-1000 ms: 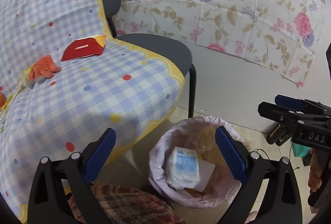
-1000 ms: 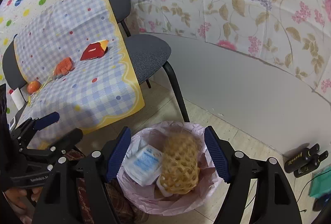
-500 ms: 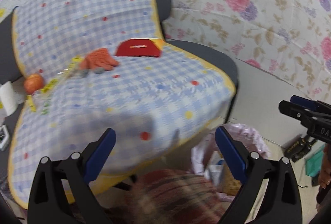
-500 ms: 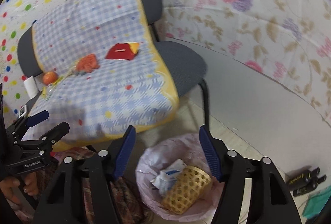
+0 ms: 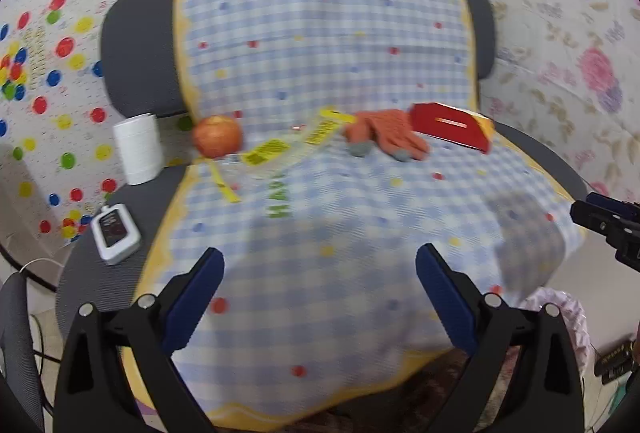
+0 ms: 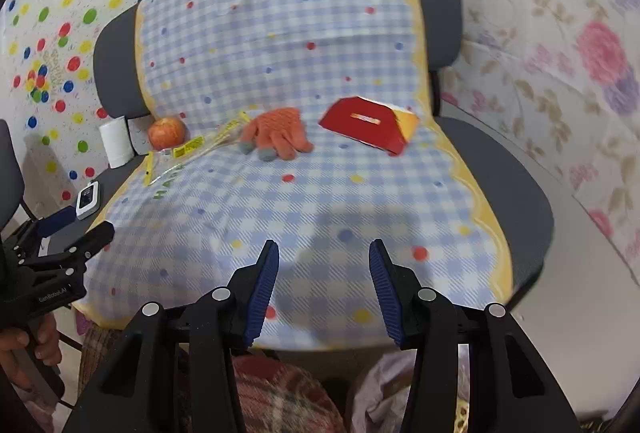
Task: Collect trash
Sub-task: 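Move both grippers back over the chair seat, then grasp the clear snack wrapper with yellow label using the left gripper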
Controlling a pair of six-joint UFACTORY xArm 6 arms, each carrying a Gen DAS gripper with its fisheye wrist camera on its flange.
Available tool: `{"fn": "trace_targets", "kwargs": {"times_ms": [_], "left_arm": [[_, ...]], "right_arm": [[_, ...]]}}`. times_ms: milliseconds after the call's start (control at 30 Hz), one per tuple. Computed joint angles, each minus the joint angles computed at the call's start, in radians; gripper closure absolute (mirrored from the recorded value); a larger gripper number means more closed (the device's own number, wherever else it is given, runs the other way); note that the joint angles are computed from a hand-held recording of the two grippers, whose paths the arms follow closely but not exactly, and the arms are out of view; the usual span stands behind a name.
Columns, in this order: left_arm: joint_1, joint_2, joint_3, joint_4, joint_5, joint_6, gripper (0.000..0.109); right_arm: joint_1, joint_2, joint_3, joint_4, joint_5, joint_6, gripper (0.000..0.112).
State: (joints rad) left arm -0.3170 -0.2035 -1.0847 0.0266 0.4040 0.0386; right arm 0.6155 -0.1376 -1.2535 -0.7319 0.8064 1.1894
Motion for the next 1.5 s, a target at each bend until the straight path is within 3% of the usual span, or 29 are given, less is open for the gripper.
{"fn": "trace_targets", "kwargs": {"times_ms": [167, 333, 467, 600, 800, 967, 1033, 1133, 1167, 1200, 1300, 1500], "left_arm": [[0.086, 0.085, -0.079, -0.007, -0.005, 0.012, 0.015], [0.133, 0.239, -0.231, 0.030, 0.055, 0.025, 0.015], [0.131, 0.375, -0.377, 0.020, 0.100, 0.107, 0.026], [0.121, 0.526, -0.570, -0.063, 0.226, 0.239, 0.032], [0.107, 0.692, -0.792, -0.025, 0.322, 0.277, 0.032], [0.091, 0.737, -0.841, 0.025, 0.301, 0.323, 0.034], [0.101, 0.753, -0.877, -0.059, 0.344, 0.378, 0.042], [0.131, 0.801, -0.983, -0.223, 0.475, 0.432, 0.059], [0.133, 0.804, -0.989, -0.241, 0.486, 0.438, 0.070], [0.126, 0.789, -0.966, -0.218, 0.467, 0.428, 0.100], [0.099, 0.719, -0.842, -0.092, 0.356, 0.367, 0.106], [0.091, 0.532, -0.660, -0.300, 0.257, 0.456, 0.108]], "right_arm": [[-0.024, 0.136, -0.141, 0.042, -0.017, -0.099, 0.063], [-0.053, 0.265, -0.276, 0.096, -0.024, -0.170, 0.061], [-0.082, 0.361, -0.388, 0.150, -0.019, -0.229, 0.060], [-0.107, 0.433, -0.476, 0.174, -0.024, -0.272, 0.060], [-0.136, 0.501, -0.553, 0.198, -0.038, -0.299, 0.060], [-0.143, 0.519, -0.567, 0.194, -0.045, -0.298, 0.060], [-0.144, 0.516, -0.556, 0.200, -0.051, -0.296, 0.060], [-0.141, 0.501, -0.529, 0.191, -0.054, -0.285, 0.060], [-0.140, 0.494, -0.518, 0.186, -0.055, -0.278, 0.060], [-0.140, 0.488, -0.510, 0.182, -0.054, -0.272, 0.060], [-0.144, 0.466, -0.485, 0.175, -0.055, -0.258, 0.058], [-0.161, 0.479, -0.502, 0.170, -0.065, -0.301, 0.053]]}}
